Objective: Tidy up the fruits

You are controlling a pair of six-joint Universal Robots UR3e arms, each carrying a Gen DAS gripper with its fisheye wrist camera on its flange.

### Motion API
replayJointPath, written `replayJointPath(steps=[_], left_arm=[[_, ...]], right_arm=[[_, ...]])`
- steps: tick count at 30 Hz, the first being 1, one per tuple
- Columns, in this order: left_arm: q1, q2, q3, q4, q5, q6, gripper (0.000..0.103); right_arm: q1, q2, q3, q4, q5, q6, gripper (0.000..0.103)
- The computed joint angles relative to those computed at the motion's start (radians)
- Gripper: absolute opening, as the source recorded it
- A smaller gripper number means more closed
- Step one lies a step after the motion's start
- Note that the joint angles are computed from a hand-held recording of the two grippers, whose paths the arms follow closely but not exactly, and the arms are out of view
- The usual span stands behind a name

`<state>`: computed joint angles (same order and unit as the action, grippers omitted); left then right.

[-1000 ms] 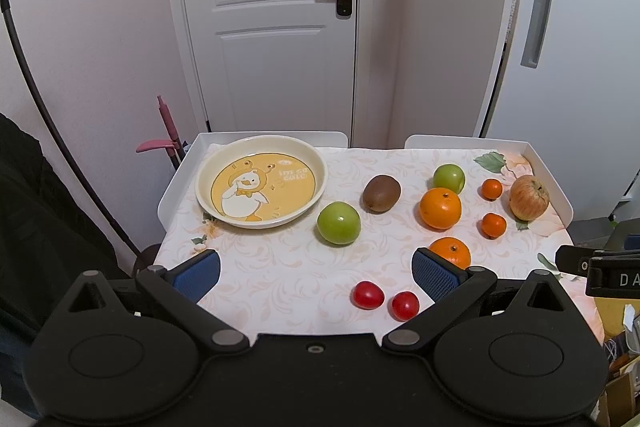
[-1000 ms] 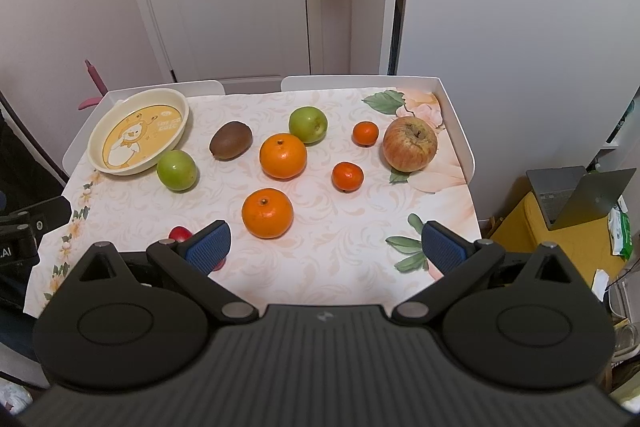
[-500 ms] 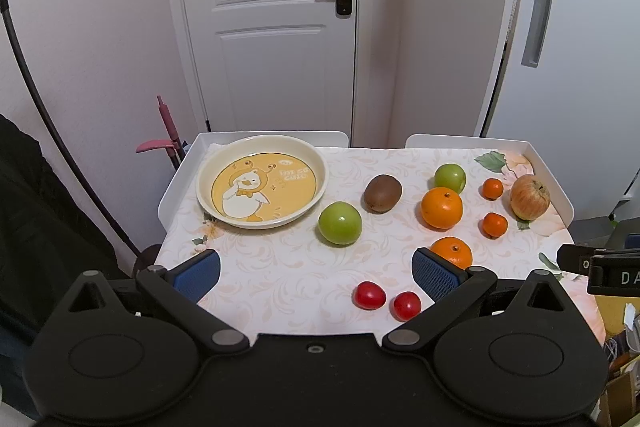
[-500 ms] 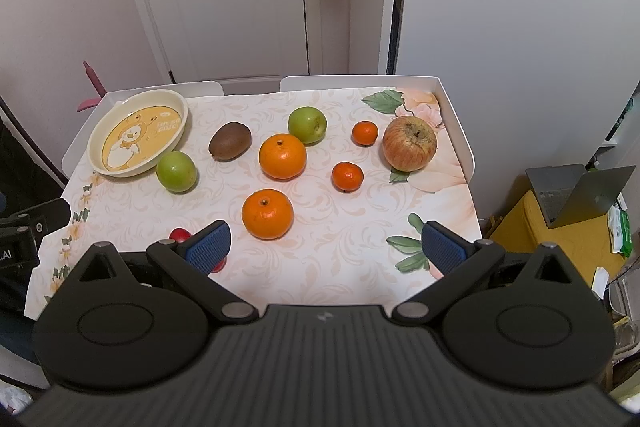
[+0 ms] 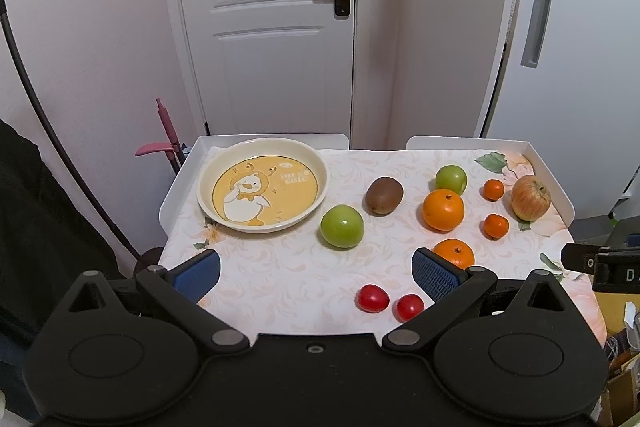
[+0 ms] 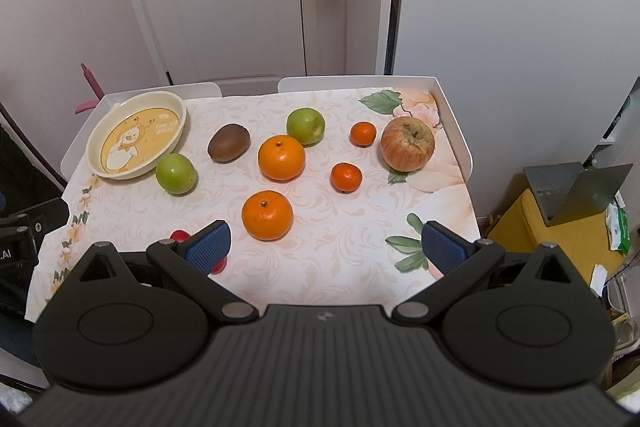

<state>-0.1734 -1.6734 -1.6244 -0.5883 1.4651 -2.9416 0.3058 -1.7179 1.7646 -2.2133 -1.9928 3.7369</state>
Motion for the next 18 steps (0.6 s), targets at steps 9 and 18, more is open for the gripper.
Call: replayJointPath(steps=[9, 18], left_arm=[[0.032, -0.058, 0.111, -0.129, -0.068, 0.032, 0.103], [0.039, -0.127, 0.128, -0.202, -0.085, 0.041, 0.103]], right_arm=[[-0.017, 0.032, -0.039, 0.021, 0.027, 0.003, 0.103], [-0.053, 0.078, 0.012, -0.059, 0.083, -0.005, 0.103]])
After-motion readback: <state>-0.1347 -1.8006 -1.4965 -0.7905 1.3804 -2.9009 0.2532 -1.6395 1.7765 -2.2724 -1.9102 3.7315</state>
